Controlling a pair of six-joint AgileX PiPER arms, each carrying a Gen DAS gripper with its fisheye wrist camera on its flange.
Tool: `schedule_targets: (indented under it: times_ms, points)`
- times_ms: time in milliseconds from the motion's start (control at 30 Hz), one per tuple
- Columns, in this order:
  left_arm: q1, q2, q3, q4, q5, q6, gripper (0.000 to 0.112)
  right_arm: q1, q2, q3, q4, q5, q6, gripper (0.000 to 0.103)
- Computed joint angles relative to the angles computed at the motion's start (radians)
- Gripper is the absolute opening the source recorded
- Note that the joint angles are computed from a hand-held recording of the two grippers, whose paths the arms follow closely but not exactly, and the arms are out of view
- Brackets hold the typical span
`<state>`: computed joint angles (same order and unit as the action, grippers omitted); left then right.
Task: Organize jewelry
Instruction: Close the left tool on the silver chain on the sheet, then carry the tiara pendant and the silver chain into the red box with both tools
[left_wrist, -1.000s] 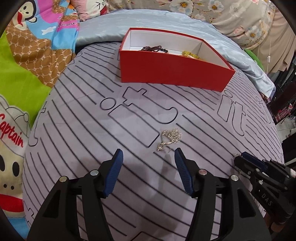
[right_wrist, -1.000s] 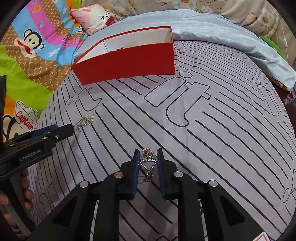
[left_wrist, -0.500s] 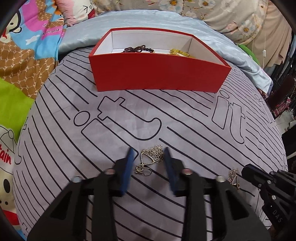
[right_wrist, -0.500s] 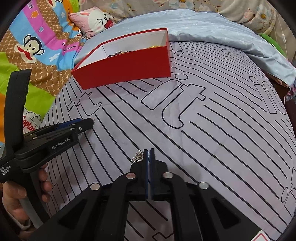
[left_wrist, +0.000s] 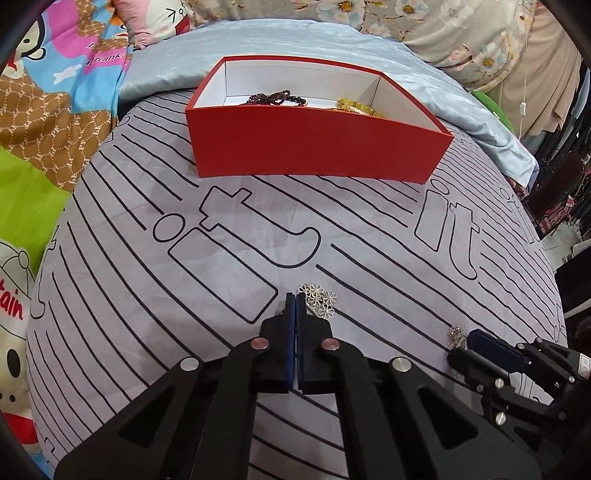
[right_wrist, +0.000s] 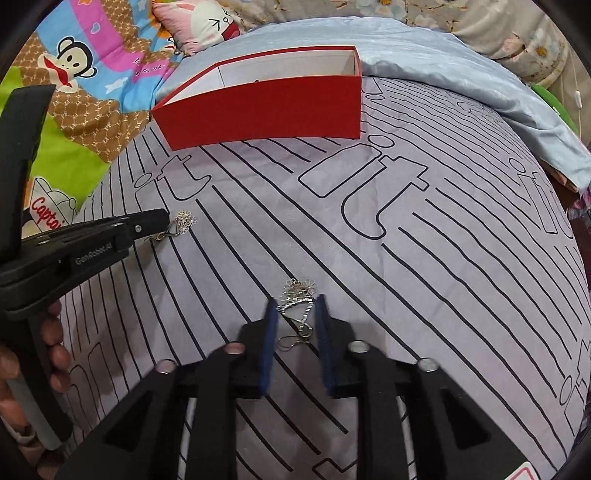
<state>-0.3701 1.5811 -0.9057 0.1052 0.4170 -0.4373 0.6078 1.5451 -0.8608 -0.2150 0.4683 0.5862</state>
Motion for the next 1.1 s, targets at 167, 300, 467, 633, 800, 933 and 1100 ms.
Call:
schedule_targets:
  times_ms: [167, 300, 467, 633, 800, 933, 1100]
  points:
    - [0.004, -0.026, 0.018, -0.027, 0.001, 0.028, 0.000, -0.013, -0.017, 0.013, 0.024, -0.006, -0.019, 0.016]
    - [0.004, -0.036, 0.021, -0.028, 0.006, 0.026, 0.000, -0.016, -0.032, 0.012, 0.026, -0.004, -0.017, 0.015]
    - [0.007, -0.014, 0.005, -0.082, 0.010, 0.090, 0.000, -0.023, -0.044, 0.010, 0.040, -0.002, -0.032, 0.015]
    - [-0.015, 0.013, -0.009, 0.012, 0.003, -0.005, 0.014, -0.037, -0.050, 0.011, 0.067, -0.004, -0.058, 0.015]
    - [-0.034, 0.040, -0.014, 0.147, -0.015, -0.130, 0.037, -0.044, -0.045, 0.003, 0.090, -0.003, -0.078, 0.015]
    - [-0.046, 0.050, -0.013, 0.216, -0.031, -0.184, 0.032, -0.045, -0.037, -0.004, 0.103, -0.004, -0.089, 0.016]
    - [-0.035, 0.041, -0.005, 0.155, -0.044, -0.112, 0.013, -0.049, -0.038, -0.009, 0.120, -0.004, -0.109, 0.015]
